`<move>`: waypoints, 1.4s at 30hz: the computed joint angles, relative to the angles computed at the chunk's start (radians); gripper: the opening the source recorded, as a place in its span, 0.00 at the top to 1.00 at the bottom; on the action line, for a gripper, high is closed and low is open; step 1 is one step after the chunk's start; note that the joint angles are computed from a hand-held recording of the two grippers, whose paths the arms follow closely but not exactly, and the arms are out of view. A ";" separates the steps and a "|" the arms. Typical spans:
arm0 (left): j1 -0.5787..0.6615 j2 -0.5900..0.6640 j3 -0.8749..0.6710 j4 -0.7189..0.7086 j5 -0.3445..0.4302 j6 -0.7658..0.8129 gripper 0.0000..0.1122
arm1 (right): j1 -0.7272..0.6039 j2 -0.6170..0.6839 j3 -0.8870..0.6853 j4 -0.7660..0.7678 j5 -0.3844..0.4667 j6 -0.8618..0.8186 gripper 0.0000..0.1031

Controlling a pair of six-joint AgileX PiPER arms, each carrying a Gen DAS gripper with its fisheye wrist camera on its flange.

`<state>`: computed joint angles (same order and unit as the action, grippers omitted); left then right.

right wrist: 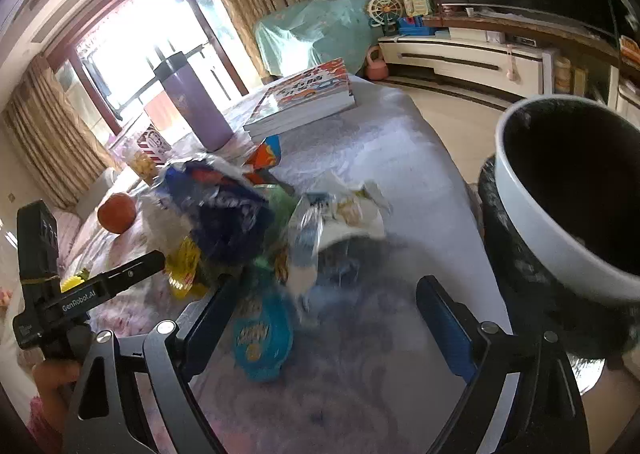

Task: Collect trash
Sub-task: 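Grasp the white printed plastic bag with the left tool while the right grasps the clear snack wrapper, then carry the plastic bag and snack wrapper in both tools over the bin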

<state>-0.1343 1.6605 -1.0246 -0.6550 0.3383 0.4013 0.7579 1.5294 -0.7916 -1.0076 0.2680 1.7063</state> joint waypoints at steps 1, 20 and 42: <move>0.002 0.013 -0.009 -0.024 0.001 0.027 0.45 | -0.008 0.011 -0.009 0.000 -0.007 -0.012 0.15; 0.100 -0.142 0.196 -0.357 0.031 0.413 0.77 | 0.096 -0.002 -0.017 -0.042 -0.013 0.044 0.73; -0.127 -0.316 0.249 -0.181 0.074 0.212 0.77 | 0.262 -0.252 0.149 -0.100 0.199 0.237 0.73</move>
